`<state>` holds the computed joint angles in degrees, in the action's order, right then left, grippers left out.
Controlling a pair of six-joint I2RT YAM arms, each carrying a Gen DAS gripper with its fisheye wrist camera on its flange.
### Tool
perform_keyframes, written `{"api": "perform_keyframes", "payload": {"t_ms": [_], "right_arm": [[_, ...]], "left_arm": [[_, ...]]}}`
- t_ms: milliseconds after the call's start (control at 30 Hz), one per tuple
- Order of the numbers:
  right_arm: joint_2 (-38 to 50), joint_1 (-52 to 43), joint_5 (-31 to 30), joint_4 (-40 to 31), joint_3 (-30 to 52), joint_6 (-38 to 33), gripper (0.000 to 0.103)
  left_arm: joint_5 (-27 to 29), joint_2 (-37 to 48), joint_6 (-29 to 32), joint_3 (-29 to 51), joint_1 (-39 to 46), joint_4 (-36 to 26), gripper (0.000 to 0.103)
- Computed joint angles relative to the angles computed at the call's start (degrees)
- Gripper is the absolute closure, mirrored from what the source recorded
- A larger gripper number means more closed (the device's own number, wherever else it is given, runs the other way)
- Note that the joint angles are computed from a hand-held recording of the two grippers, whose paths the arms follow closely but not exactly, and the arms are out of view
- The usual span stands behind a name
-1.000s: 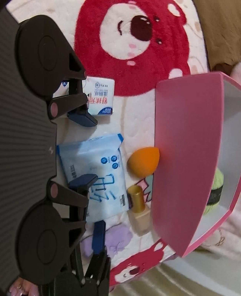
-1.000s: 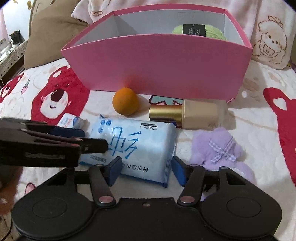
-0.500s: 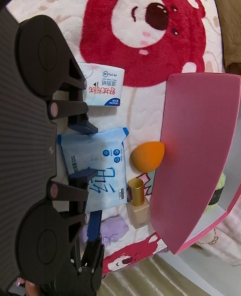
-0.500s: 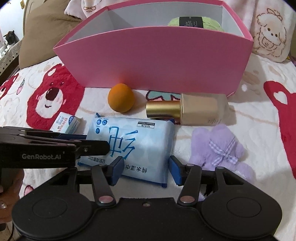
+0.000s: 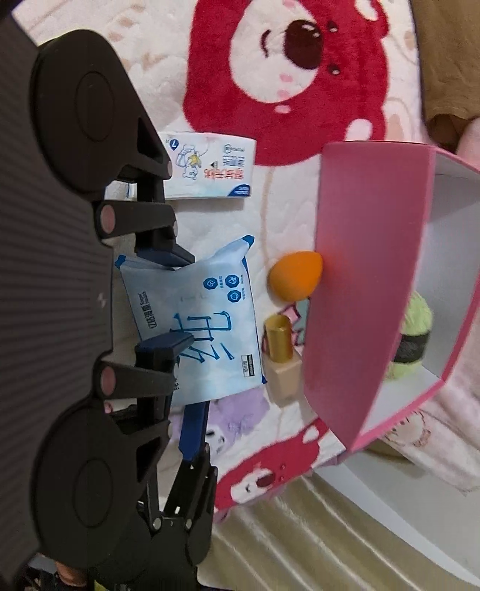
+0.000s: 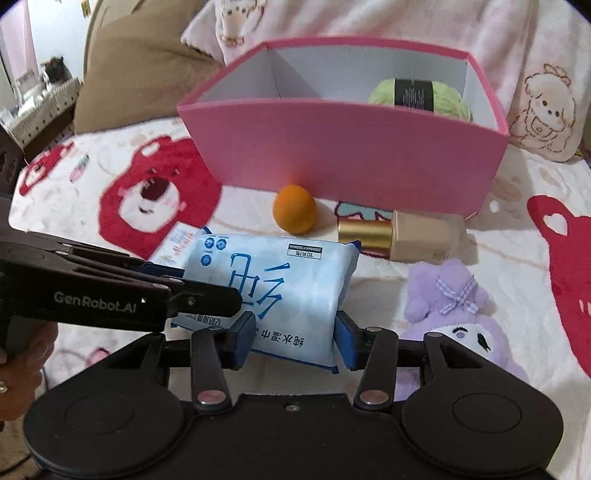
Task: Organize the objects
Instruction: 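Lift the wet-wipe pack with the left gripper into the pink box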
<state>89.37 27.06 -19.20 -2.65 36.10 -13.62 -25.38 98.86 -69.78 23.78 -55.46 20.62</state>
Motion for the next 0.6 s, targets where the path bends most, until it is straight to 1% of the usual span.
{"api": "perform_keyframes", "payload": {"t_ms": [100,133,167,200,267,333,367,400,433,500,567,600], "right_arm": [[-4.2,0.1,-0.3,-1.1,-1.3,0.3,0.049],[-5.5,0.1,-0.3,-1.5,-1.6,0.2,0.049],[-6.9,-0.1,-0.7,-2.2,-1.8,0.0,0.048],[-8.3,-0.5,-1.6,-3.3,-1.8,0.0,0.048],[-10.2,-0.4,-1.9,-4.8,-1.6,0.3,0.045],[-12.7,0.3,-0.5,-6.1,-1.8,-0.1,0.044],[-13.7,1.1,1.0,-8.0,-1.2,-0.5,0.044],[-14.8,2.1,3.2,-11.2,0.0,-0.9,0.043],[-16.2,2.5,4.2,-13.0,0.6,-0.7,0.042],[-18.7,1.2,2.4,-16.6,1.9,-0.8,0.041],[-20.2,0.1,1.0,-20.0,3.7,-1.3,0.041],[-20.9,-0.4,0.3,-21.3,4.6,-1.7,0.039]], "left_arm": [[-1.7,-5.2,0.4,0.2,-1.6,-4.6,0.066],[-2.8,-6.9,0.5,0.4,-2.3,-6.3,0.066],[-5.1,-8.5,-0.3,0.7,-3.8,-8.9,0.065],[-6.8,-9.2,-1.0,1.4,-4.8,-11.0,0.064],[-7.3,-10.5,-1.7,2.2,-5.7,-13.5,0.064],[-6.7,-12.5,-3.2,2.3,-6.2,-15.4,0.064],[-6.4,-13.9,-4.1,2.4,-6.7,-16.4,0.064],[-6.8,-15.6,-4.6,2.5,-7.5,-17.3,0.064],[-7.9,-16.7,-4.7,3.3,-8.6,-19.1,0.064],[-10.7,-17.5,-5.1,7.8,-10.7,-27.0,0.065],[-12.3,-18.6,-5.3,11.3,-11.8,-33.1,0.065],[-12.9,-19.5,-5.1,12.3,-12.0,-34.9,0.064]]}}
